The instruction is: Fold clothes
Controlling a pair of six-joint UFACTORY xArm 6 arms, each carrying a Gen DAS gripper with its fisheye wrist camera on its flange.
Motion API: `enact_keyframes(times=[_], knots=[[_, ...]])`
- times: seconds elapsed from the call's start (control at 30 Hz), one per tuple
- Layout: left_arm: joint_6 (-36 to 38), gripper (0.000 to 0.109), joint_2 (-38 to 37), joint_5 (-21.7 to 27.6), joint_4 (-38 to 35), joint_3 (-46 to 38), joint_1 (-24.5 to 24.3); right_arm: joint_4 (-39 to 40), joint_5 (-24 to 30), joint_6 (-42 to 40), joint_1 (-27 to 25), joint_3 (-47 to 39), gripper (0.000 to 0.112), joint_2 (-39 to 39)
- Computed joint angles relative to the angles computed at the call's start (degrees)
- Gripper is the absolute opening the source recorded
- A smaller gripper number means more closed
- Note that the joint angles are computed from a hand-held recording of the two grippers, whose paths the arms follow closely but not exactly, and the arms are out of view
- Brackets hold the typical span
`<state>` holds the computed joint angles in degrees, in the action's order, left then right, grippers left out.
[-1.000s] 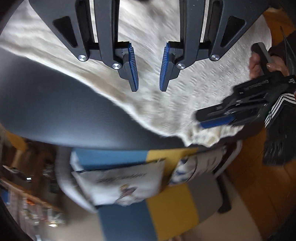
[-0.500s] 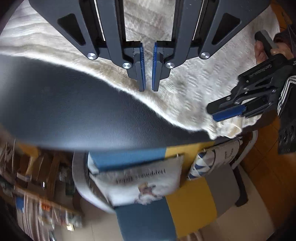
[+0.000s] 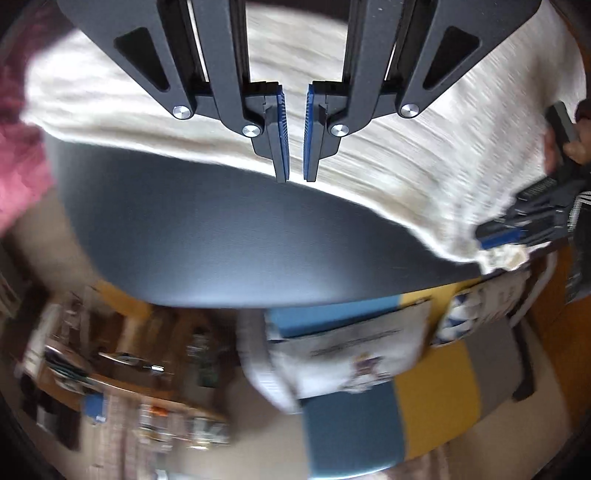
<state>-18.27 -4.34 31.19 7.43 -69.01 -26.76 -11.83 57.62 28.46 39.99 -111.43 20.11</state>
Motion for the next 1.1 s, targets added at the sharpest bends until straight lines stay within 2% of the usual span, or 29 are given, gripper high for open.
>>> enact_keyframes(times=[0.07, 0.13, 0.2, 0.27, 0.4, 0.5, 0.6, 0.67, 0.77, 0.87, 0.93, 1.03, 1.1], knots=[[1.52, 0.025, 0.5, 0.5, -0.19, -0.58, -1.82, -2.67, 0.36, 2.55, -1.81, 6.3, 0.009, -4.42], [1.73, 0.025, 2.52, 3.38, 2.22, -3.09, -3.46, -3.31, 0.85, 4.9, -3.97, 10.13, 0.009, -6.21], [2.44, 0.025, 4.47, 6.19, 1.95, -4.33, -4.64, -2.54, -2.22, 5.97, -5.75, 14.84, 0.008, -8.03], [-0.09, 0.025, 4.04, 5.47, 5.62, -3.71, -5.27, -2.81, -3.85, 7.23, -6.37, 16.6, 0.008, -8.79], [-0.69, 0.025, 2.89, 6.38, 2.87, -4.16, -5.27, -2.42, -5.38, 7.72, -6.68, 19.04, 0.008, -11.44], [-0.64, 0.025, 1.43, 4.43, 3.45, -3.07, -6.28, -0.95, -8.55, 6.36, -7.17, 25.68, 0.009, -17.82], [1.77, 0.025, 2.59, 4.3, 3.16, -3.95, -7.66, -2.7, -7.02, 5.35, -6.17, 28.78, 0.009, -20.53], [3.17, 0.025, 4.39, 7.52, 3.09, -5.63, -8.65, -3.78, -4.11, 5.43, -6.0, 28.72, 0.009, -19.75], [1.71, 0.025, 4.57, 7.09, 4.9, -5.27, -9.0, -1.17, -8.58, 7.04, -8.0, 32.83, 0.008, -21.74], [0.2, 0.025, 3.37, 7.17, 3.14, -5.06, -8.62, -1.96, -8.9, 10.22, -8.61, 33.67, 0.009, -23.67], [0.1, 0.025, 1.51, 5.6, 2.73, -3.37, -8.92, -1.37, -10.19, 9.21, -8.36, 34.57, 0.009, -25.28], [0.42, 0.025, -0.86, 3.86, 1.98, -1.11, -9.66, -4.33, -7.03, 8.18, -6.7, 33.72, 0.01, -25.9], [1.46, 0.025, 0.12, 5.8, 3.09, -1.54, -11.21, -4.14, -3.21, 7.88, -7.27, 34.41, 0.01, -25.43]])
